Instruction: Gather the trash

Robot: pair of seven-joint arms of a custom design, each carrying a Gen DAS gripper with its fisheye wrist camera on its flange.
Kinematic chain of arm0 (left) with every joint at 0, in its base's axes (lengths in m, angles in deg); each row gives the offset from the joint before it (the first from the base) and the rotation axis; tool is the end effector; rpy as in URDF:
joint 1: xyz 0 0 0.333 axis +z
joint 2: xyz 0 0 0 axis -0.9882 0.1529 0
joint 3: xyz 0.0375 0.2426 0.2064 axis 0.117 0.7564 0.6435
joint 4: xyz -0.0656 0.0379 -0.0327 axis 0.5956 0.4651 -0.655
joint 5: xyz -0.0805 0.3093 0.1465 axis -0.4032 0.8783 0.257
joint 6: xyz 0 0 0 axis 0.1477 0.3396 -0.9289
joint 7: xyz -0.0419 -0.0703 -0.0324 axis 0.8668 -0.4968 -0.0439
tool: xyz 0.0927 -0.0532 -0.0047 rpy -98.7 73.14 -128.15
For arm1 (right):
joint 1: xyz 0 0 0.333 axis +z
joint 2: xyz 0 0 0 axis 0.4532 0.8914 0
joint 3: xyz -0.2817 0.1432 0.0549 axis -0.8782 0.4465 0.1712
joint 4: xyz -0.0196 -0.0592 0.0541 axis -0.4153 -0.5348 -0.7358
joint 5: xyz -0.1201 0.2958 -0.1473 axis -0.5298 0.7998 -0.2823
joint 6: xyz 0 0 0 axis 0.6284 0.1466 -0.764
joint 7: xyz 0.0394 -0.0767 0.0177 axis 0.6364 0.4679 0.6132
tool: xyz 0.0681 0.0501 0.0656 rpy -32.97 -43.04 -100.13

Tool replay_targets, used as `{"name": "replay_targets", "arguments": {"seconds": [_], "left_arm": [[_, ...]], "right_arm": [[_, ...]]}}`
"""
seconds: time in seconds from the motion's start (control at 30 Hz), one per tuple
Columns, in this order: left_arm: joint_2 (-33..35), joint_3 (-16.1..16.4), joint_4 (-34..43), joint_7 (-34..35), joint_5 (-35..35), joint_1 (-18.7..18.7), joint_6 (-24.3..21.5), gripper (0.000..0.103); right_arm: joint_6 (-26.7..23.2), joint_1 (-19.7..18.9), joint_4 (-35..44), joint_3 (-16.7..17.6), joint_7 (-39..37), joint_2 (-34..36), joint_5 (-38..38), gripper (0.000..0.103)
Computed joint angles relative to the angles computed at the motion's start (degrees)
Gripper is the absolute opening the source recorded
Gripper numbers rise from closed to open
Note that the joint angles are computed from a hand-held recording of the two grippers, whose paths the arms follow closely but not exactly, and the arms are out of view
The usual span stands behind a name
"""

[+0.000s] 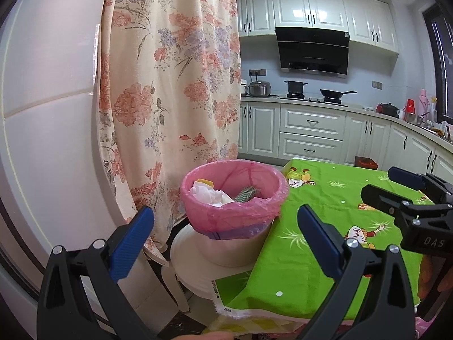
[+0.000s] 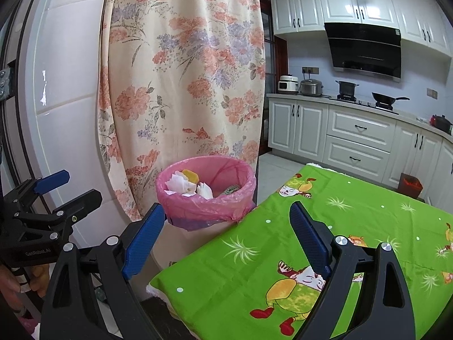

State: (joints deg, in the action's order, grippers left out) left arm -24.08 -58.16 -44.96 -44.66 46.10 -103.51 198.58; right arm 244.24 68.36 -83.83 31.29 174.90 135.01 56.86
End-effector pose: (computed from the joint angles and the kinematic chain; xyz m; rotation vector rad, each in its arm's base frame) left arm 0.6227 -0.3005 0.5174 -1.4391 1.5370 -1.0019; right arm 0.6437 0.4651 0.5087 -1.6354 1.2346 -0.7712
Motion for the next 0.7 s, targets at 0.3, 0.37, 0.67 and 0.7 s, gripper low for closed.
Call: {"name": "replay_targets", "arguments": {"seconds": [0.3, 0.37, 0.67, 0.7], "left_arm": [[0.0, -0.1, 0.2, -0.3, 0.9, -0.2, -0.6, 0.098], [0.0, -0.1, 0.2, -0.1, 0.8, -0.2, -0.7, 0.098], [0.2, 0.0, 0.3, 0.4, 0.1, -0.2, -0.3, 0.098], [0.2, 0.0, 0.3, 0.4, 0.2, -0.2, -0.4, 0.098]], "right_arm": [[1.0, 0.4, -1.2, -0.7, 1.1, -0.5, -0.3, 0.084], [1.0, 0.4, -1.2, -0.7, 1.0, -0.5, -0.3, 0.084], [0.9, 0.4, -1.1, -0.7, 0.9, -0.4, -0.2, 0.084], [0.9, 0.3, -1.1, -0.6, 0.9, -0.4, -0.2, 0.084]]}}
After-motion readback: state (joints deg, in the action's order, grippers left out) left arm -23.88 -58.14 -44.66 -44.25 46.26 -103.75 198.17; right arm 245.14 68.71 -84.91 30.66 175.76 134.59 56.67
